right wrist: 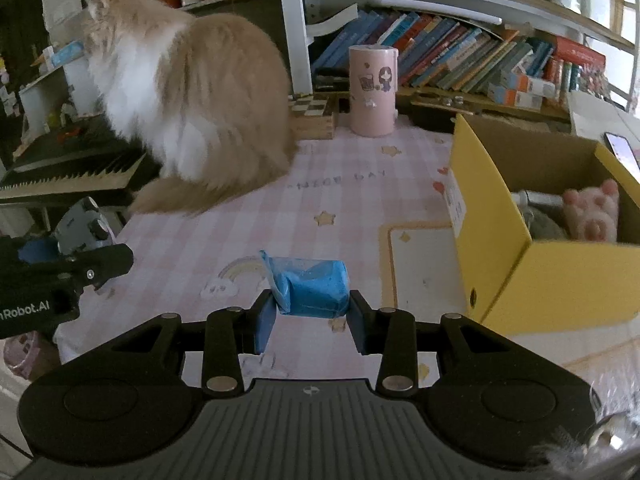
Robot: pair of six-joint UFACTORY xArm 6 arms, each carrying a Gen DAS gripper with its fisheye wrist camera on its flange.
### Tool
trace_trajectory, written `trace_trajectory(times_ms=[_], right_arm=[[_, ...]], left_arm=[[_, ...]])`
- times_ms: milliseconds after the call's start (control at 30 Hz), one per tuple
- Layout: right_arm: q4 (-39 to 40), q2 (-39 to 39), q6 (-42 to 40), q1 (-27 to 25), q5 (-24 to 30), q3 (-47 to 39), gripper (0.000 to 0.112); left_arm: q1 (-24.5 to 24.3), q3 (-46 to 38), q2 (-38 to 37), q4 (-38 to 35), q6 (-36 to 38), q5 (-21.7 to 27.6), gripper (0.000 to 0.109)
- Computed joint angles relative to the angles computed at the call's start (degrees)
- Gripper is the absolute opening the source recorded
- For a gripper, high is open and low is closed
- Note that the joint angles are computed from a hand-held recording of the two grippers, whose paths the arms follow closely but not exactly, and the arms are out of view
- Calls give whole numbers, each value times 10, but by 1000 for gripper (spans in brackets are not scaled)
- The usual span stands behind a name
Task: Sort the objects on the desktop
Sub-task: 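Carry the toy car and blue item toward the yellow box with both tools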
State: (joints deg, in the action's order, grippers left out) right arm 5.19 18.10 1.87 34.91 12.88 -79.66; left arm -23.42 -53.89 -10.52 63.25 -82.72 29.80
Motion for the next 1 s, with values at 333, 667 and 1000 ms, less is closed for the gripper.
trace_trajectory(times_ms=[333, 667, 1000], right_arm=[[-126, -85, 157, 6, -31, 121, 36], [-286, -155, 347, -8, -33, 206, 36], [-398, -208, 489, -30, -12, 255, 36]], left_arm=[[-22, 57, -53, -5, 9, -15, 62], [-38, 69, -55, -4, 29, -55, 62], [-47, 46, -22, -14, 73, -105, 62]])
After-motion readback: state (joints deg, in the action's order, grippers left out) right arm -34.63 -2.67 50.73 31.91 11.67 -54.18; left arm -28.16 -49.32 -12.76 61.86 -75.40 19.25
